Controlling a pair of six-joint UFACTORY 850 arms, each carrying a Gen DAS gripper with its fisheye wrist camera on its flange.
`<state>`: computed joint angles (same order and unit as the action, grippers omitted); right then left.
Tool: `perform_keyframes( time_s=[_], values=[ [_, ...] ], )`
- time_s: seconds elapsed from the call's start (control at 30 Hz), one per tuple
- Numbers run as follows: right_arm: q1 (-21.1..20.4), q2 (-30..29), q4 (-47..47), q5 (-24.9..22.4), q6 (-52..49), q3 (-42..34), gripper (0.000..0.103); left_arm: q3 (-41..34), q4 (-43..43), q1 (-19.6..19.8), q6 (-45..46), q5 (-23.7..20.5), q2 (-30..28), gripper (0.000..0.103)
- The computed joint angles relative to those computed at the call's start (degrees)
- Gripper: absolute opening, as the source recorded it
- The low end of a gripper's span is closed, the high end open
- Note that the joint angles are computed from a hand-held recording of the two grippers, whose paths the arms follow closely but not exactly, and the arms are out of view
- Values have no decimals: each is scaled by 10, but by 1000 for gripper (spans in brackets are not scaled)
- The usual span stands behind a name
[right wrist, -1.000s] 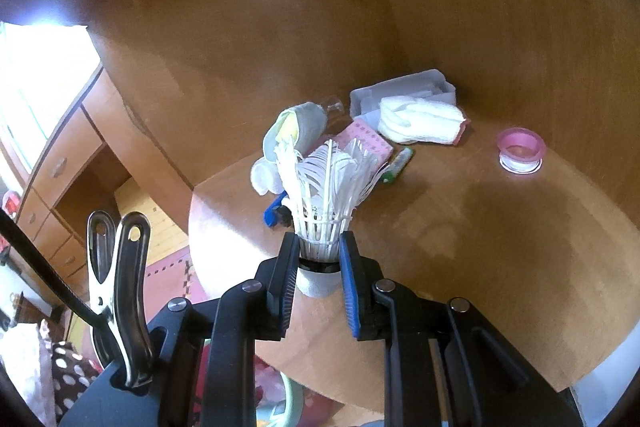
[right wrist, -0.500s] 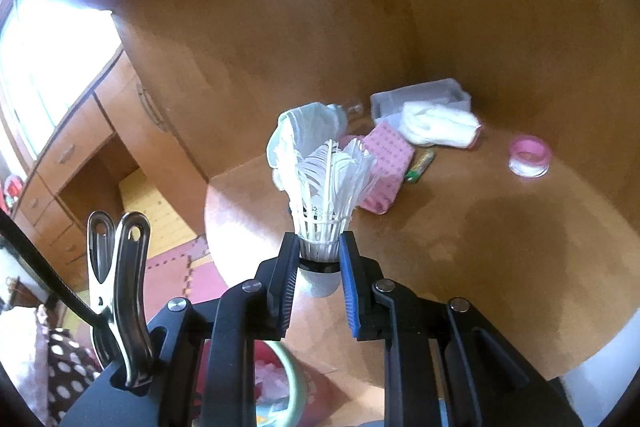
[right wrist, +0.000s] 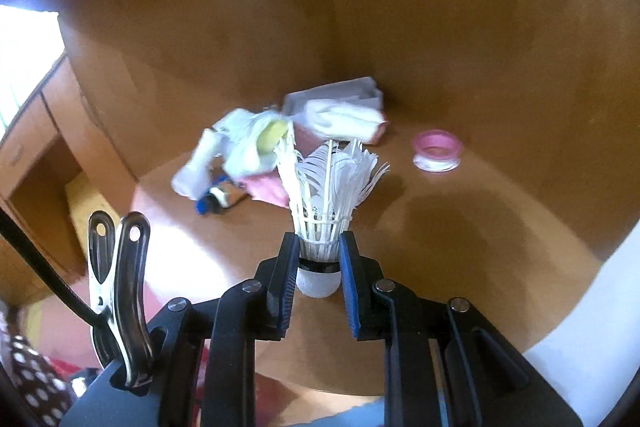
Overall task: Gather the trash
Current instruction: 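Lift the shuttlecock with the right gripper and carry it over the bucket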
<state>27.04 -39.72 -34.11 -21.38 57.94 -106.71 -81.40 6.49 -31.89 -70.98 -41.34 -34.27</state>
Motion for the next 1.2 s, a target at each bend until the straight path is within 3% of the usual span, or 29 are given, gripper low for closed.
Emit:
perform_keyframes(
  time_s=[0.13,0.37,0.9,1.2],
  values=[
    [5,4,-89,-33,64,7,22,-1,0,1,1,-1,0,23],
    [2,32,-108,23,93,46,22,-1,-1,1,1,-1,0,23],
    [34,37,22,97,-66,40,22,1,-2,-1,0,1,0,23],
    [54,42,198,121,-259,52,22,0,-3,0,0,2,-1,23]
  ],
)
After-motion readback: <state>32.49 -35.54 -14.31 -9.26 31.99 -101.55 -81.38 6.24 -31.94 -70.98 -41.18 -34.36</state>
